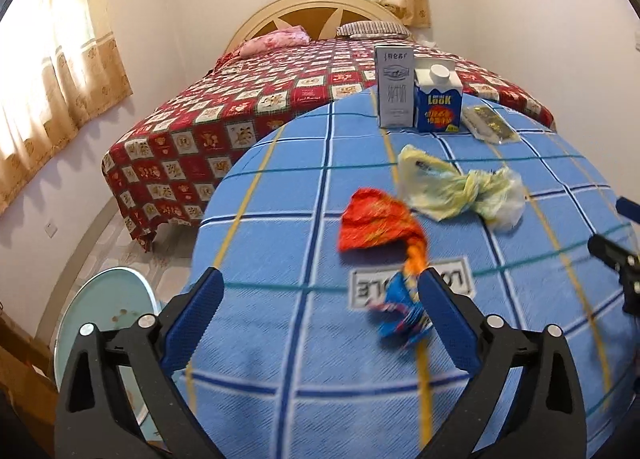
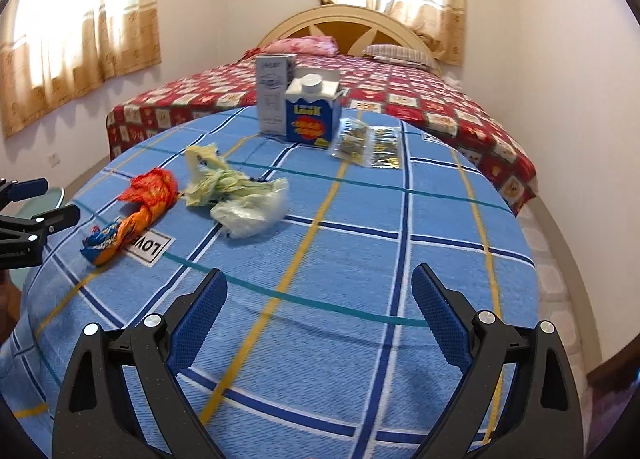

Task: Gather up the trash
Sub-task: 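Move both grippers back over the table toward the remaining trash, then grasp the orange-and-blue wrapper with the left gripper and lift it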

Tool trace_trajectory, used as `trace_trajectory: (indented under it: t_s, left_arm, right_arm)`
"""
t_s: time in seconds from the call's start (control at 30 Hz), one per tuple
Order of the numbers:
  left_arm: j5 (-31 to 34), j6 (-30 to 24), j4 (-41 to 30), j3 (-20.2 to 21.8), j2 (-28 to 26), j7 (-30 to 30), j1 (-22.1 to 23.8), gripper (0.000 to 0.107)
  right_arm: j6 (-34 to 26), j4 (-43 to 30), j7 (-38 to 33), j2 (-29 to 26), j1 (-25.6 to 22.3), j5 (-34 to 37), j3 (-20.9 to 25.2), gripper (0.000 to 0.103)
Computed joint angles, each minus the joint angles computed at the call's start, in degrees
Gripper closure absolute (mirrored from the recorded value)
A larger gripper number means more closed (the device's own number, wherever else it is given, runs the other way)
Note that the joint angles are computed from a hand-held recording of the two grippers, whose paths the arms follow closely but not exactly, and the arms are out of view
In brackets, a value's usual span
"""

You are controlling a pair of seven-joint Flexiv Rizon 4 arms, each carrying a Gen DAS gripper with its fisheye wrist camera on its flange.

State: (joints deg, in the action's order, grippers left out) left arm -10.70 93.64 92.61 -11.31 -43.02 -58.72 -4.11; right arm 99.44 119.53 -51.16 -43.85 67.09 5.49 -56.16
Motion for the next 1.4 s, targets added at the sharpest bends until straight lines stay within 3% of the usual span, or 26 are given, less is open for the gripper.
trace_trajectory:
  t_s: [0.17,0.23,0.33,0.5,0.57,0.6,0.63,0.7,0.8,0.97,1.2,1.33,1.4]
  left_arm:
    - [-1.06,-4.41,-3.52,2.03,-1.68,-1.32,-3.16,0.010]
    - [-0.79,-5.91,-5.02,5.68,-2.47,-2.79,-6.00,0.010]
    - [-0.65,-9.14,-6.38,7.51,-3.10,-4.26,-7.22,0.010]
    - [0.64,-11.09,-7.28,7.43,-3.67,-4.44,-6.96,0.015]
    - [0.96,-12.49,-7.18,6.00,-3.54,-2.87,-5.92,0.027]
    - [0.95,-13.50,-7.43,5.71,-3.64,-2.35,-5.76,0.042]
    - [1.09,-14.98,-7.65,4.89,-3.68,-1.88,-5.13,0.049]
    - [-0.74,-15.23,-6.08,0.80,-3.23,1.49,-2.32,0.073]
    - [-2.10,-14.39,-4.16,-1.84,-2.39,4.70,-0.35,0.086]
    - [-4.06,-10.76,-2.63,-3.01,-1.72,7.45,1.40,0.086]
    - [-4.96,-9.67,-7.67,2.68,-3.86,2.96,-0.58,0.086]
    - [-4.79,-10.73,-10.03,4.04,-5.06,0.56,-0.89,0.086]
    - [-4.49,-10.97,-10.98,4.23,-5.71,-0.12,-1.08,0.086]
  right_arm:
    - [-0.15,0.55,0.22,0.12,0.25,0.31,-0.19,0.011]
    - [-0.32,0.67,0.23,0.18,0.18,0.16,-0.07,0.010]
    - [-0.47,0.72,0.64,0.40,0.07,0.14,0.14,0.010]
    - [-1.24,0.57,1.30,0.06,0.40,-0.37,-0.22,0.010]
    - [-1.80,0.39,1.63,0.01,0.40,-0.79,-0.28,0.010]
    - [-2.18,0.34,1.79,0.11,0.35,-1.08,-0.27,0.010]
    - [-2.58,0.22,2.02,0.24,0.21,-1.40,-0.20,0.010]
    - [-2.58,0.29,2.45,0.41,0.01,-1.90,-0.05,0.010]
    - [-2.81,0.34,3.08,0.62,-0.16,-2.32,0.07,0.010]
    - [-5.03,-0.72,3.60,1.87,-1.31,-4.75,0.71,0.010]
    - [-8.31,-5.24,5.50,2.90,-5.13,-10.76,2.73,0.010]
    - [-11.12,-11.42,6.76,3.60,-12.75,-15.48,9.63,0.010]
    - [-13.83,-16.30,6.42,3.49,-18.43,-16.55,15.49,0.010]
